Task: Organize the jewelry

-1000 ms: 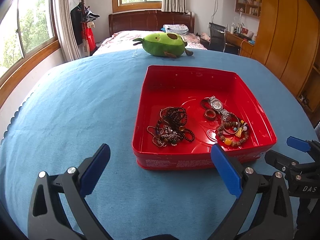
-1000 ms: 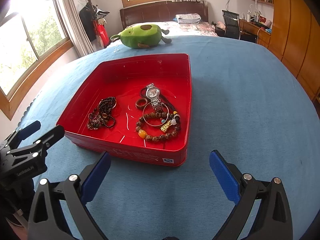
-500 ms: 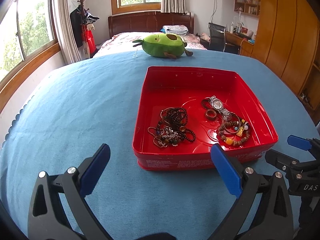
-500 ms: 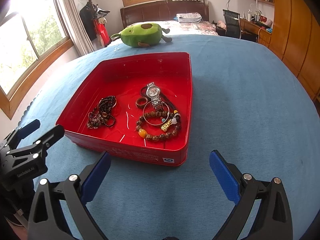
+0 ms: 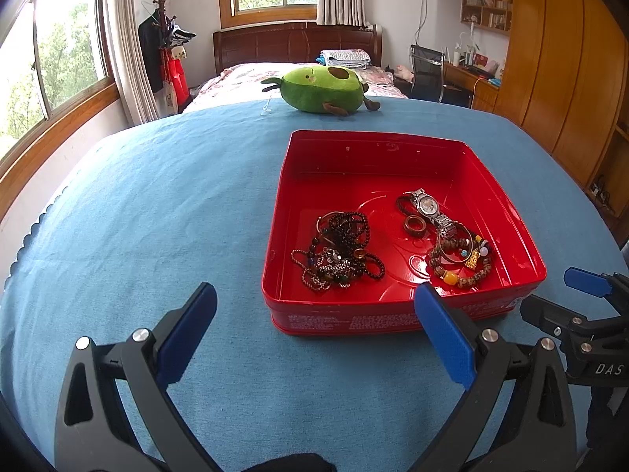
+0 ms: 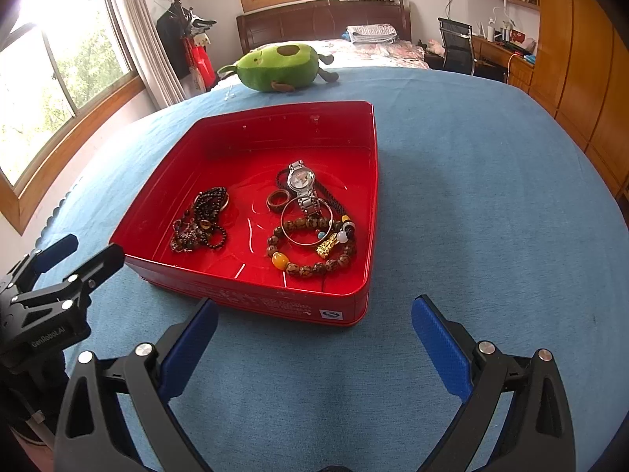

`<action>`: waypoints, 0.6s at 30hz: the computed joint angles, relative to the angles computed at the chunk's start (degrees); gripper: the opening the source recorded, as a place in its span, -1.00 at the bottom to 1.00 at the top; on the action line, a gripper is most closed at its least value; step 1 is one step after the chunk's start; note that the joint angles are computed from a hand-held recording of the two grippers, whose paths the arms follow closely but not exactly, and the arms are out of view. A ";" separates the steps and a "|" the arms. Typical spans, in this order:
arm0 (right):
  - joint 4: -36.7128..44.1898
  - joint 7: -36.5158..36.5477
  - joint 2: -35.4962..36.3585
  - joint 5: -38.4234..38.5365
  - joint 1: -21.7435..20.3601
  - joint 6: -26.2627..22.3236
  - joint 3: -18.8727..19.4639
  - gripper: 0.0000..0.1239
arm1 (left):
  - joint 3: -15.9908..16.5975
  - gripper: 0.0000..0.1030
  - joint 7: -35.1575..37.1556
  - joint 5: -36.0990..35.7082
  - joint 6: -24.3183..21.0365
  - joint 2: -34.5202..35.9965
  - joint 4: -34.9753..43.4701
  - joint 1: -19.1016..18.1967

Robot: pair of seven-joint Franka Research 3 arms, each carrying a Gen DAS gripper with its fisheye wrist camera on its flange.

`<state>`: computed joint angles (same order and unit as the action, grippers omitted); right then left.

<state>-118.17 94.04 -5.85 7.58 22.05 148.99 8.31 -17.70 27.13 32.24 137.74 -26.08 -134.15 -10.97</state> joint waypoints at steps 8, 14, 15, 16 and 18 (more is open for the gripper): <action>0.04 -0.06 -0.02 0.01 0.02 -0.13 -0.03 0.60 | 0.24 0.94 0.43 -0.44 -0.02 -0.09 -0.07 -0.13; -0.08 0.01 -0.08 0.01 0.02 -0.05 -0.02 0.60 | 0.13 0.94 0.30 -0.41 -0.04 0.01 -0.07 -0.05; -0.05 0.01 -0.04 0.01 0.02 -0.03 -0.01 0.60 | 0.11 0.94 0.30 -0.35 -0.05 0.01 -0.09 -0.04; -0.03 0.01 -0.02 0.00 0.01 -0.08 -0.01 0.60 | 0.16 0.94 0.31 -0.40 0.02 -0.02 -0.13 -0.06; 0.07 -0.07 0.04 0.02 0.02 -0.12 -0.03 0.60 | 0.10 0.94 0.30 -0.33 -0.02 0.01 -0.10 -0.05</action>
